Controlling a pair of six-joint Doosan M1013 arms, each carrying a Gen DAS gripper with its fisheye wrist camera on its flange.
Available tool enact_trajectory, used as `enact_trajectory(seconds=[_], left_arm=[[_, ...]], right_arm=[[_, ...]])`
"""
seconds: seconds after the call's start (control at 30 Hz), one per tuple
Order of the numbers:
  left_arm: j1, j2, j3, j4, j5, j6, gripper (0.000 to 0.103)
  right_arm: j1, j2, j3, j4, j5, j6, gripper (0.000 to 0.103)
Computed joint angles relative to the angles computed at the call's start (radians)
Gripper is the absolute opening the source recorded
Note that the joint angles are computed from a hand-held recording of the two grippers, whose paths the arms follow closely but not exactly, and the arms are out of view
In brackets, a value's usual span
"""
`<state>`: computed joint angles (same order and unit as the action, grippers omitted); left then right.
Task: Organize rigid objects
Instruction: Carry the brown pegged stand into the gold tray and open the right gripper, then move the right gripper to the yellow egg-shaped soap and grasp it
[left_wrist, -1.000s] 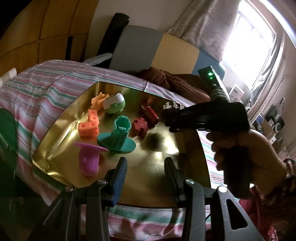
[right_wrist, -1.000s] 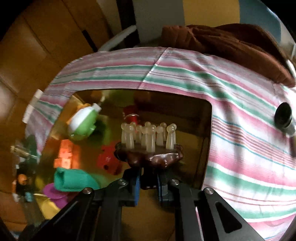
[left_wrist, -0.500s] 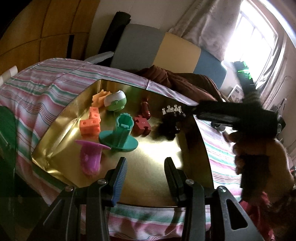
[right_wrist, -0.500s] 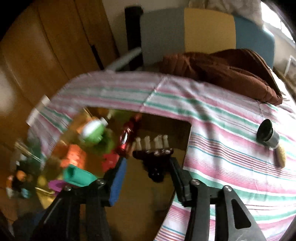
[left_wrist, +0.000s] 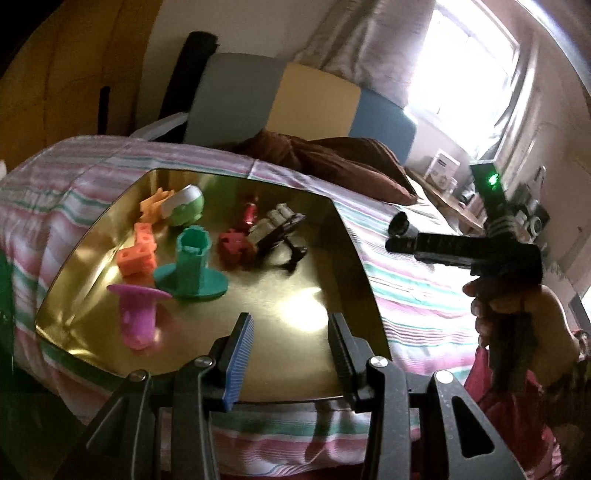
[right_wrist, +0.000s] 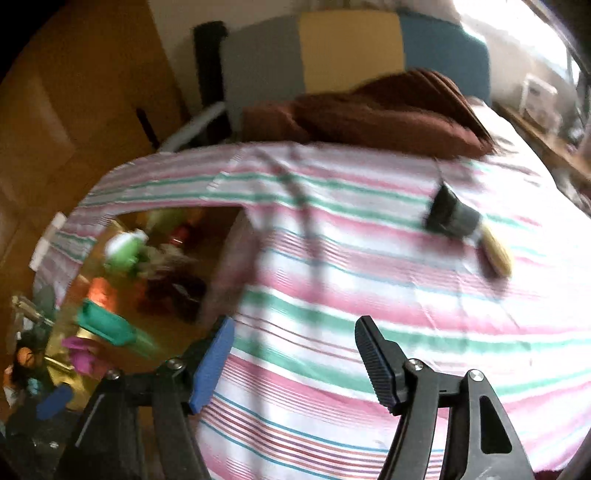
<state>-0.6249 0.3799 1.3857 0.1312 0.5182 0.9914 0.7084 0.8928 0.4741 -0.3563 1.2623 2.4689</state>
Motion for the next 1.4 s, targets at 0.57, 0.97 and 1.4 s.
enact_trajectory(seconds=[0.57,0.97,1.4], left_arm=[[-0.018,0.018,-0.025,-0.073,0.021,0.117,0.042],[-0.038,0.042,-0.077,-0.124,0.069,0.226,0.042],[-0.070,0.090,-0.182,-0.079,0.169,0.271,0.042]], right_arm=[[-0.064,-0.179,0.362,0.025,0.004,0.169,0.069],[-0.141,-0.262,0.514,0.086,-0.023,0.201,0.069],[-0.207,-0.225,0.459,0.000,-0.167,0.196,0.059]])
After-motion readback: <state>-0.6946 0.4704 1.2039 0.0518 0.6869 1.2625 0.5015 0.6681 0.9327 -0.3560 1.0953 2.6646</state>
